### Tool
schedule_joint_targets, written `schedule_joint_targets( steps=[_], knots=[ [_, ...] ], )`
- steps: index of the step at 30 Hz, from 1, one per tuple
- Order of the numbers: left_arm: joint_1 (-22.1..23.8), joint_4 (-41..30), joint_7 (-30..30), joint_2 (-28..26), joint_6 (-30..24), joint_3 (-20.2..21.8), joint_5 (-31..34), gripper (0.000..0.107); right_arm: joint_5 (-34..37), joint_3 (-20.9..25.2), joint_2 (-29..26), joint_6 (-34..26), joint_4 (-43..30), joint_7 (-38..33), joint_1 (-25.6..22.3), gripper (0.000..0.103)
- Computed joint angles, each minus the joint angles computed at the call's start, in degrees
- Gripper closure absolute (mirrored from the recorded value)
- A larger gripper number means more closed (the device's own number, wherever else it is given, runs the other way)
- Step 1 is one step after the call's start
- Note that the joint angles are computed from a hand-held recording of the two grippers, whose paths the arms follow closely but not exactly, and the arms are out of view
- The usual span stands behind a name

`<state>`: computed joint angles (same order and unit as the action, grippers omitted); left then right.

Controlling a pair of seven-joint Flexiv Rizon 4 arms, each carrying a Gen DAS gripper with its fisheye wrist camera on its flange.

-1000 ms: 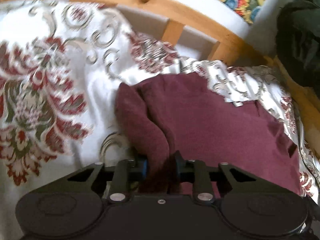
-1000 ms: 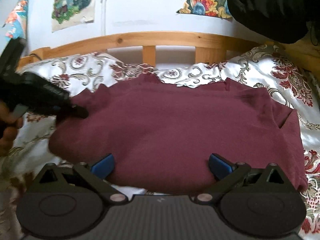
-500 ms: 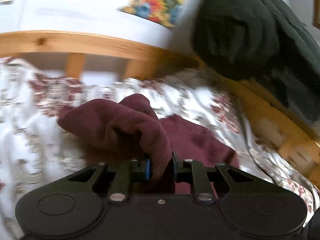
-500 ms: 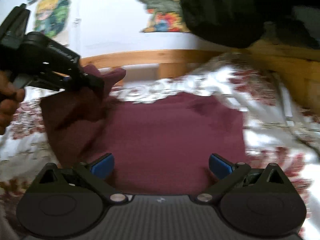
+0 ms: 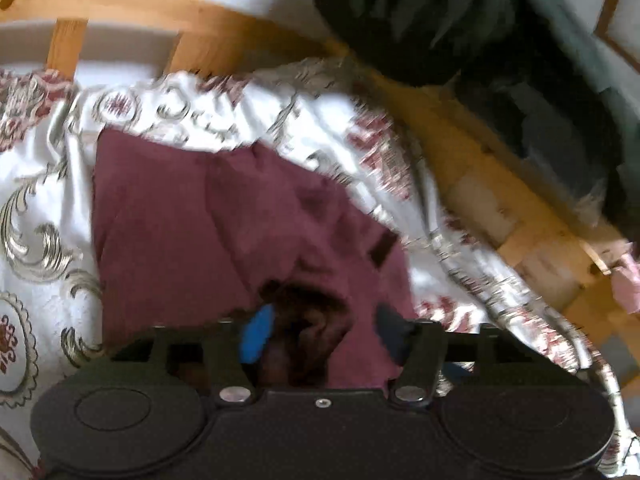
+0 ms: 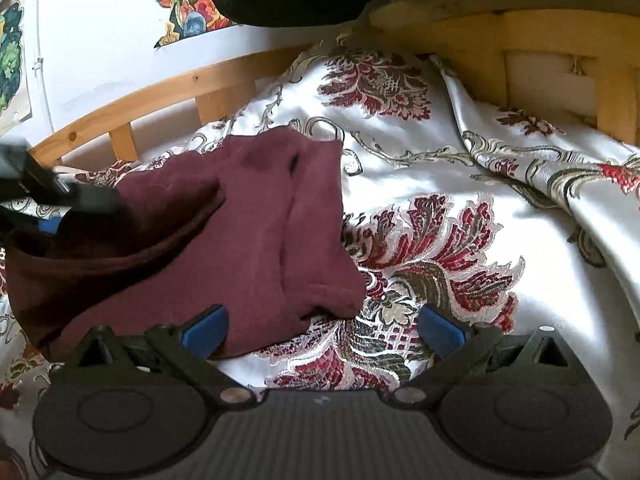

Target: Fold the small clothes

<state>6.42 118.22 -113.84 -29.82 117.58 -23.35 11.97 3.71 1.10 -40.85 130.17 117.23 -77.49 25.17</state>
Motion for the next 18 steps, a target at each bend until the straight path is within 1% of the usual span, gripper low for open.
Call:
schedule_joint_targets(
  steps=[1,3,4,5,7,9,11,12,13,15,16,17,18],
  knots=[
    [0.39,0.49,0.07,0.18,2.17,-0.26,1.16,0.029,-0.52,0.36,-0.1,-0.11,-0.06,0.3,-0.51,0.0],
    [1.47,1.11,0.06,0.68,6.18,-0.5,4.62,0.012,-1.79,1.32,-0.2,0.06,0.05,1.19,-1.76,0.0],
    [1.45,1.45,0.22,1.31,7.64,-0.01,6.19,0.008,-2.39,1.75,-0.29,0.28,0.17,1.65,-2.32,0.0],
    [0.89,2.28,0.83,2.43,9.33,1.33,7.47,0.005,-2.72,1.9,-0.49,0.56,0.14,1.95,-2.58,0.0],
    [-1.84,3.96,2.72,4.88,10.49,5.08,7.52,0.005,-2.8,1.71,-0.59,0.71,0.11,2.18,-2.43,0.0],
    [-6.82,6.56,6.78,7.34,10.01,10.47,3.95,0.004,-2.32,1.2,-0.48,0.56,0.17,2.03,-1.79,0.0],
    [-13.47,9.55,12.03,7.48,11.65,16.06,-3.77,0.004,-1.63,0.54,-0.22,-0.18,0.08,1.73,-0.95,0.0],
    [-15.18,10.22,12.97,7.02,12.38,17.44,-5.98,0.004,-1.25,0.18,0.04,-0.74,0.13,1.51,-0.5,0.0],
    [-15.68,10.8,13.34,6.37,12.8,17.54,-7.68,0.004,-0.84,-0.31,0.38,-1.64,0.05,1.22,0.06,0.0],
    [-14.92,11.22,13.04,6.21,10.78,16.56,-8.62,0.004,-0.23,-0.95,1.49,-3.89,0.07,0.98,0.83,0.0],
    [-13.85,11.03,12.53,6.07,9.36,15.53,-8.0,0.004,-0.22,-0.71,2.28,-5.01,0.25,1.48,0.61,0.0],
    [-11.65,10.62,11.37,6.0,7.38,13.63,-6.11,0.004,-0.85,0.36,3.0,-5.46,0.44,2.55,-0.55,0.0],
    [-8.77,9.95,9.96,5.85,5.07,11.08,-3.58,0.004,-2.45,2.4,3.29,-4.48,0.66,4.04,-2.81,0.0]
  ],
)
